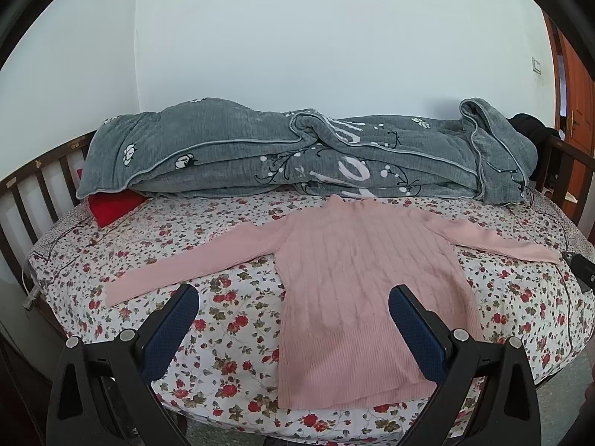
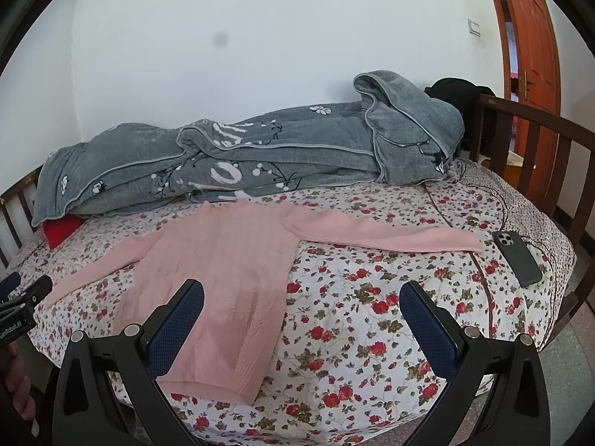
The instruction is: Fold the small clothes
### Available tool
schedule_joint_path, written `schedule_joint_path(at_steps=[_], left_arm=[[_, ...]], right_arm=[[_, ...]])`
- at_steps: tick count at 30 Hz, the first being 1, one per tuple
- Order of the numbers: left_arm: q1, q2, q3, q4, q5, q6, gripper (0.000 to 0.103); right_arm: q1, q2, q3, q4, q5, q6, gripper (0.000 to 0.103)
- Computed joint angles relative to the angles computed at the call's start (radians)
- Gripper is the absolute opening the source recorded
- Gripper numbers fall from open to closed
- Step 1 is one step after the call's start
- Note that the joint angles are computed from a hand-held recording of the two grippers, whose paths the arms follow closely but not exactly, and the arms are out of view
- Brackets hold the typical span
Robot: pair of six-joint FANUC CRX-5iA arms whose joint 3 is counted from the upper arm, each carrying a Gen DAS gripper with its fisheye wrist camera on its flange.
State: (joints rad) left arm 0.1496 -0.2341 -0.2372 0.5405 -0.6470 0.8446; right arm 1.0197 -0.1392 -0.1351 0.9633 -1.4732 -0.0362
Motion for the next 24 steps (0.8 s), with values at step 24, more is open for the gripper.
schedule_joint_path(at_steps=[24], left_arm=[[0.024,0.005,0.013,0.019,-0.017,0.007,0.103]], right_arm=[[0.019,-0.006,-0.001,0.011,-0.006,-0.003,0.103]])
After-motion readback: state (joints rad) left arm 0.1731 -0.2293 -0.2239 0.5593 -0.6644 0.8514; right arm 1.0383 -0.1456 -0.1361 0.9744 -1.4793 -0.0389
